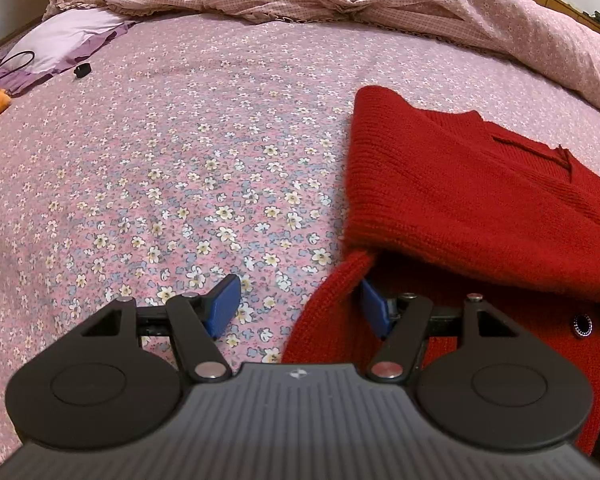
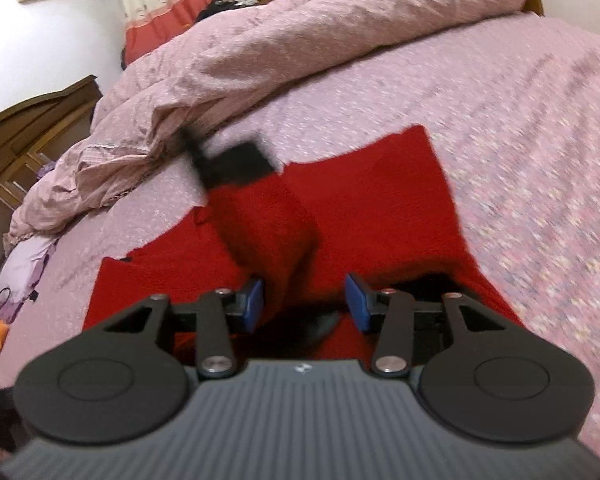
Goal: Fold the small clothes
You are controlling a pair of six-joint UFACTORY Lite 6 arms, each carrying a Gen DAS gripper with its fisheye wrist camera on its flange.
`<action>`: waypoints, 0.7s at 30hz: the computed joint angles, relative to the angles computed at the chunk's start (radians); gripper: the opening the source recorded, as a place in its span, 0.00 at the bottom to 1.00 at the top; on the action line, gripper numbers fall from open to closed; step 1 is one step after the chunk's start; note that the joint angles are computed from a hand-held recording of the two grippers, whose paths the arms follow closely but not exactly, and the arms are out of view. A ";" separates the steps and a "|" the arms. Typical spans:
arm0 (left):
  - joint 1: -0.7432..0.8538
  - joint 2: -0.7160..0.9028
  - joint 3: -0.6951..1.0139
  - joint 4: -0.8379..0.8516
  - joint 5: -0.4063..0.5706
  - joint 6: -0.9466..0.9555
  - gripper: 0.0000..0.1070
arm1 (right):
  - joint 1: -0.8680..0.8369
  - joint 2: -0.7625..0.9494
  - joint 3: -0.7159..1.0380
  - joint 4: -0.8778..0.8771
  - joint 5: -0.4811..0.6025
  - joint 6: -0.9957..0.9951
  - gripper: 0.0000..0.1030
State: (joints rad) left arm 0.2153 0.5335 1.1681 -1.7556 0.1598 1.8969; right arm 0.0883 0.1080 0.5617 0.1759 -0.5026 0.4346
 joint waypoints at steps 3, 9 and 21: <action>-0.001 0.000 -0.002 -0.027 -0.002 0.027 0.65 | -0.015 -0.056 -0.054 0.066 0.058 -0.076 0.46; -0.002 -0.003 -0.009 -0.083 -0.004 0.084 0.65 | -0.089 -0.192 -0.143 0.106 0.157 -0.166 0.46; -0.018 -0.011 -0.016 -0.149 -0.031 0.146 0.65 | -0.203 0.002 0.081 -0.132 0.097 -0.189 0.46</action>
